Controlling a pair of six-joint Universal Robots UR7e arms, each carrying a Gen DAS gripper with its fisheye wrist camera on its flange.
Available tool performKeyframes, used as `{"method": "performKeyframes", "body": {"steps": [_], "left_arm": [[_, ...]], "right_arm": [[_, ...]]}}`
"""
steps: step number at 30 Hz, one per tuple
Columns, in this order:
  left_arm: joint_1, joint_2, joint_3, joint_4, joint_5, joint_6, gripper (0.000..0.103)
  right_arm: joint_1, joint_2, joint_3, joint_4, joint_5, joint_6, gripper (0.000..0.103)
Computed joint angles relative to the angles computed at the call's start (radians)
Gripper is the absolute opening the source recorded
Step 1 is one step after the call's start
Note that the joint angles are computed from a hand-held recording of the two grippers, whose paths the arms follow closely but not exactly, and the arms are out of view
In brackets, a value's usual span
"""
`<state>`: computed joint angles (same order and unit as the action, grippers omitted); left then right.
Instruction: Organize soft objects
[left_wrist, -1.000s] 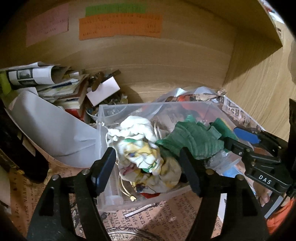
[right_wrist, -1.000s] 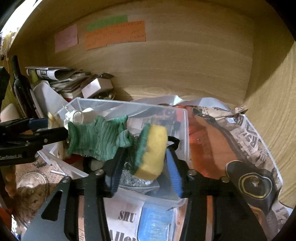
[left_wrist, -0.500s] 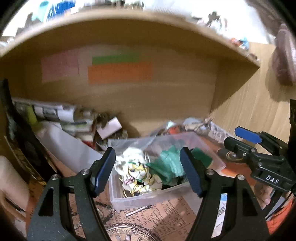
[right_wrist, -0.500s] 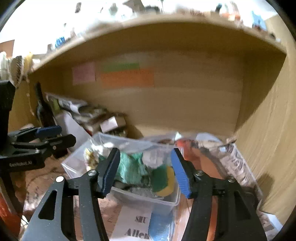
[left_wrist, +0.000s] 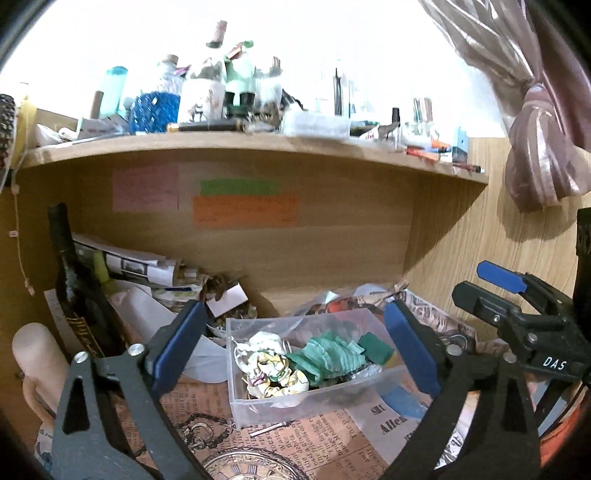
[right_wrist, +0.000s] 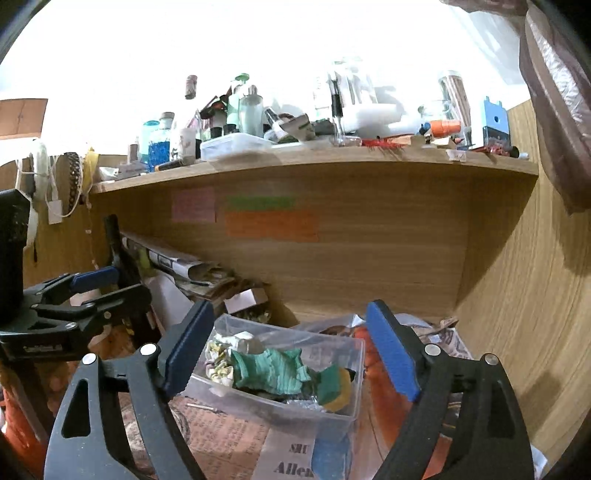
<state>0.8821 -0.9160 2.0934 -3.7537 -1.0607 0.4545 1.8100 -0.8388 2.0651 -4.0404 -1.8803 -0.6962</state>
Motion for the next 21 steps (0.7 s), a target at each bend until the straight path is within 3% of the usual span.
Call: {"method": "performKeyframes", "body": {"steps": [7, 21], "left_arm": [[-0.013, -0.009, 0.030, -0.034, 0.014, 0.001, 0.103], [-0.027, -0.004, 0.046, -0.053, 0.029, 0.009, 0.103]], "right_arm": [[0.009, 0.000, 0.023, -0.048, 0.003, 0.006, 0.103], [0.012, 0.002, 0.033, -0.066, -0.004, 0.016, 0.103]]}}
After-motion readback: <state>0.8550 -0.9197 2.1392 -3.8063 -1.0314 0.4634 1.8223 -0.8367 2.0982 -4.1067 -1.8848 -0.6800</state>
